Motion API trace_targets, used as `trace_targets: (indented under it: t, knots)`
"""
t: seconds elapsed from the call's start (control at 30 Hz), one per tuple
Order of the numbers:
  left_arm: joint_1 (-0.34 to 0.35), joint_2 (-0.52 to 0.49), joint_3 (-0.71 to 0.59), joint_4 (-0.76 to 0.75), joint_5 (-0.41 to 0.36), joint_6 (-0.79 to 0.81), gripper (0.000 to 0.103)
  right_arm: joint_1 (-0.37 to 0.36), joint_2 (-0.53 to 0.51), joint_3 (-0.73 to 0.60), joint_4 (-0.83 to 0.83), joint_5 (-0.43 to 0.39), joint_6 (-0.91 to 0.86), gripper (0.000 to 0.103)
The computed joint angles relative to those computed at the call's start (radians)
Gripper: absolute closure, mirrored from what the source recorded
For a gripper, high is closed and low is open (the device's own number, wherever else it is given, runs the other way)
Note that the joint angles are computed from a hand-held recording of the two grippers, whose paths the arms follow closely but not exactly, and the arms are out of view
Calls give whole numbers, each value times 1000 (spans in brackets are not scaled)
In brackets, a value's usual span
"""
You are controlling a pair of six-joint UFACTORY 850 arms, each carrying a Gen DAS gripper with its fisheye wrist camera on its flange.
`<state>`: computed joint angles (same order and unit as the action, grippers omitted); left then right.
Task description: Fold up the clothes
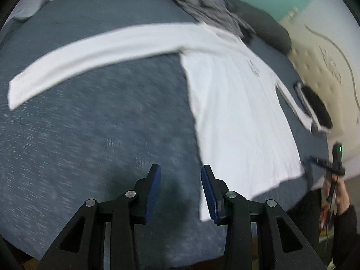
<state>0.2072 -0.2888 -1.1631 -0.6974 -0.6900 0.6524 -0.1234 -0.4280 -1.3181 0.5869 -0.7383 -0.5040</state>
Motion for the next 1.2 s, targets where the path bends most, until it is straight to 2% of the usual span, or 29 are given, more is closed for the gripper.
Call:
trace_targets:
  t: [0.13,0.4,0.53,0.67,0.8,0.9,1.0,1.03,1.1,1.17,1.2]
  knots:
    - [-48,7,23,70,-44,-54,60,-6,3,5,8,-19,-10,47]
    - [-106,-22,41,163,-66,-114,58,8,-27,-19,-80,-92,26,47]
    - [-132,-48,41,237,-53,-163,58,2,-36,-22,-80,-110,43,47]
    - [-139,-69,43,258,-45,-180,58,4,-43,-25,-93,-119,54,47]
    - [-137,-68,55,211,-35,-134,59,9,-54,-30,-110,-127,64,47]
    - [-137,-68,59,187,-35,-102,77,12,-65,-35,-116,-133,71,47]
    - [-142,-63,67,185,-27,-87,84,19,-74,-38,-120,-137,66,47]
    - [-143,-61,70,187,-25,-86,94,24,-76,-38,-124,-135,63,47]
    - [-145,-57,72,191,-27,-83,98,34,-76,-37,-140,-124,59,58]
    - [-149,-45,75,200,-25,-83,99,43,-70,-34,-160,-104,59,83]
    - [-150,-39,76,203,-25,-81,100,48,-67,-33,-170,-95,59,88]
